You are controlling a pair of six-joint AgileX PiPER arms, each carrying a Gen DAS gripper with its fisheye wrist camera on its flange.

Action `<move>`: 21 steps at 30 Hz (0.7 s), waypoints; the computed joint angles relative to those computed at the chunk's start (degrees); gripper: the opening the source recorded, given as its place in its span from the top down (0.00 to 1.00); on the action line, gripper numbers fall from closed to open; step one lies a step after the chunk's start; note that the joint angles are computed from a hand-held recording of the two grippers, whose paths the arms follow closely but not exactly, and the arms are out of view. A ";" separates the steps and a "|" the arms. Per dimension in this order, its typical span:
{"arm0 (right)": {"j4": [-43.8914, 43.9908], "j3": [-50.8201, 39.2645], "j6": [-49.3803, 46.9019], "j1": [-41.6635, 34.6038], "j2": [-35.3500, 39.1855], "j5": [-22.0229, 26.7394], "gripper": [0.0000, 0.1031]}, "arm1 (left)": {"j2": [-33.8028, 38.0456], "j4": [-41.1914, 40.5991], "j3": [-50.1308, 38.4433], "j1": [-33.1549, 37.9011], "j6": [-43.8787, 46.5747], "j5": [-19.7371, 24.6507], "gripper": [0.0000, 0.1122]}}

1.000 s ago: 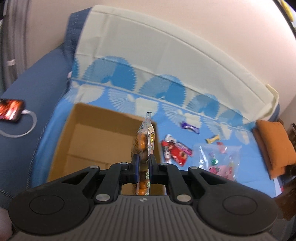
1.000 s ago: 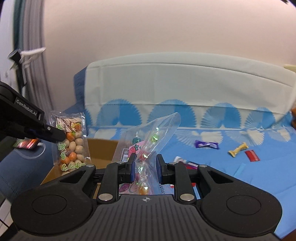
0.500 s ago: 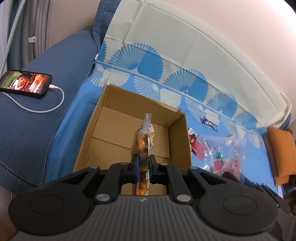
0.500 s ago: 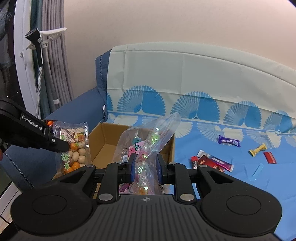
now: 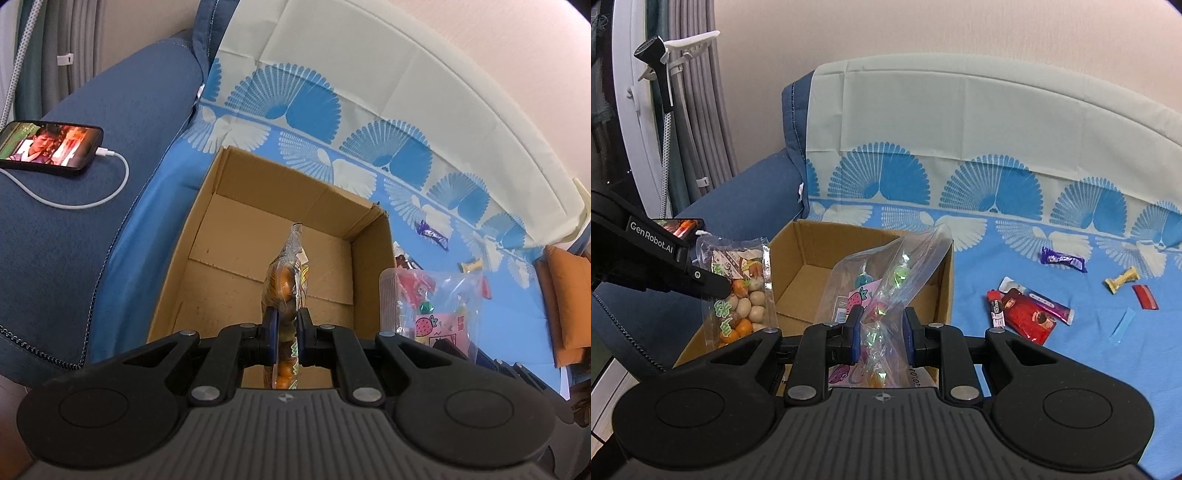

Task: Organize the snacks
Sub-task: 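Carry the peanut bag and candy bag over the box with both grippers, then open both grippers to drop the two bags into the box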

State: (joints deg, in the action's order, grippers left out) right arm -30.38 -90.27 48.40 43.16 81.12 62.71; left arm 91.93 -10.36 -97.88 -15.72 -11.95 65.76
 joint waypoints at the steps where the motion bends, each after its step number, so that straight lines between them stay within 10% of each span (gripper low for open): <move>1: 0.68 0.20 -0.35 -0.56 0.09 -0.45 0.77 | 0.29 0.32 -0.14 -0.12 -0.16 0.07 0.90; 21: 7.77 -3.20 -2.68 -5.22 9.11 -6.04 0.76 | 8.07 5.83 -4.88 -2.04 0.49 0.86 0.90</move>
State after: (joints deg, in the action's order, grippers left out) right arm -22.61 -93.46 45.71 37.93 90.23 56.66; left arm 100.00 -4.53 -102.76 -17.75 -11.46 66.63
